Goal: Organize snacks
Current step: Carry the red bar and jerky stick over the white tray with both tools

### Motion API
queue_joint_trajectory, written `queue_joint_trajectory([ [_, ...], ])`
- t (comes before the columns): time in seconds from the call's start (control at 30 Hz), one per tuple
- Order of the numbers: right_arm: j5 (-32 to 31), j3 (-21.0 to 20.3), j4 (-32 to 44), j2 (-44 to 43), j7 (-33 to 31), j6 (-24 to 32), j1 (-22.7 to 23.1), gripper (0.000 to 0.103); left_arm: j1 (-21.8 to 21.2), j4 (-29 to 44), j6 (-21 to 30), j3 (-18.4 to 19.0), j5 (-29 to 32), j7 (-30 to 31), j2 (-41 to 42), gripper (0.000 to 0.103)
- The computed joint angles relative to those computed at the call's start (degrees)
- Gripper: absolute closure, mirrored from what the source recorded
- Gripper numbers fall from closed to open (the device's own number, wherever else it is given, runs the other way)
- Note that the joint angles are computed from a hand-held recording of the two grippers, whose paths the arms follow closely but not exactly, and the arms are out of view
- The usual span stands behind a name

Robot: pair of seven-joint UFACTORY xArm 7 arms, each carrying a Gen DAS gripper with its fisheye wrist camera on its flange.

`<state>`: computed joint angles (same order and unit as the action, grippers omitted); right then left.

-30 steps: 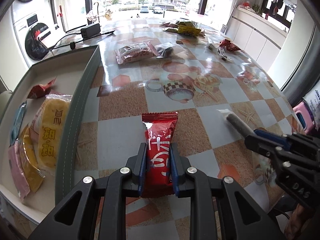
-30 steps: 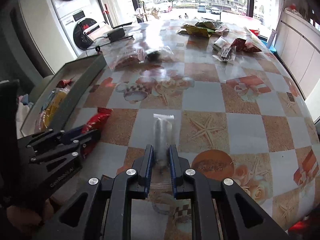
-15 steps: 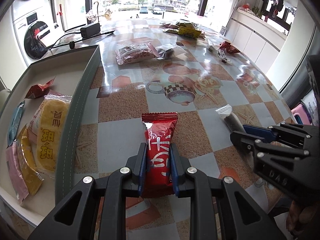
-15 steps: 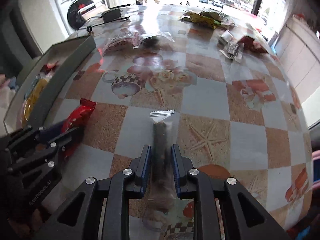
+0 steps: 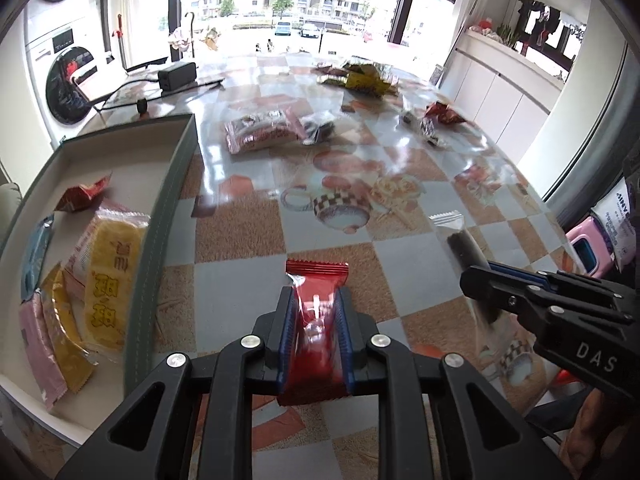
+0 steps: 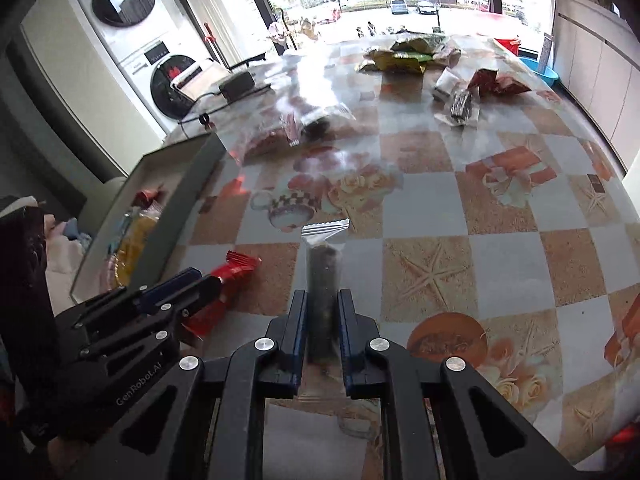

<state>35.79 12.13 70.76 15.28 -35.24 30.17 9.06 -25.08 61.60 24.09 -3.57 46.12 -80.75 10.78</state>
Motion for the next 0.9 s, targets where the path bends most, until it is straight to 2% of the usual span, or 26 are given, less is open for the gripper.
queue_joint_trajectory([
  [0.1,1.3,0.4,-0.2,-0.6,-0.8,-0.7,-0.1,0.087,0.3,-0.4,-0.2,0.0,0.1,0.0,-0.8,0.086],
  [0.23,-1.9,-0.5,0.0,0.5,1.5,-2.1,0.9,0.087,0.9,-0.9,-0.6,-0.1,-1.2,0.4,-0.5,0.087],
  [0.3,-1.2,-0.1,-0.2,0.6,1.3,-1.9,0.1,0.087,1.0,-1.6,-1.2,0.0,-1.3,0.0,-0.7,0.088],
  [0.4,-1.0,0.1,-0.7,0.4,0.7,-2.1,-0.3,0.087,1.7,-3.9,-5.9,0.9,0.5,-2.5,-1.8,0.088],
  [0.43,-1.2,0.1,-0.7,0.4,0.6,-2.1,-0.2,0.087,2.2,-4.3,-6.7,0.7,-0.2,-1.5,-2.0,0.088],
  [0.5,-1.4,0.2,-0.9,0.5,0.4,-2.2,-0.2,0.087,3.1,-3.7,-6.5,-0.2,-3.7,3.2,-1.2,0.079],
  [0.57,-1.0,0.5,-0.9,0.7,-0.1,-2.0,-0.3,0.087,2.8,-3.2,-6.1,0.1,-4.4,5.1,-0.6,0.034],
  [0.6,-0.8,0.6,-1.0,0.8,-0.4,-2.0,-0.4,0.087,2.2,-2.9,-5.4,0.5,-3.7,5.0,-0.6,0.025],
  [0.63,-0.8,0.6,-1.0,0.9,-0.6,-2.0,-0.4,0.087,1.4,-2.3,-4.3,0.8,-2.0,4.3,-0.5,0.021],
  [0.73,-1.0,0.6,-0.8,1.4,-0.6,-1.9,-0.3,0.087,1.0,0.1,-1.0,0.0,-3.3,7.9,1.4,0.021],
  [0.77,-1.0,0.6,-0.7,1.6,-0.6,-1.8,-0.4,0.087,1.0,1.0,0.0,-0.2,-4.7,9.5,2.3,0.029],
  [0.8,-1.0,0.6,-0.7,1.7,-0.6,-1.8,-0.4,0.087,1.6,1.7,0.4,-0.9,-6.4,11.0,3.4,0.044],
  [0.87,-0.9,0.6,-0.8,1.8,-0.6,-2.0,-0.5,0.087,-0.6,3.9,3.9,0.4,-5.4,11.5,4.8,0.081],
  [0.9,-0.9,0.6,-1.0,1.8,-0.7,-2.2,-0.7,0.087,-0.7,4.1,3.9,0.4,-6.0,12.1,4.9,0.082],
])
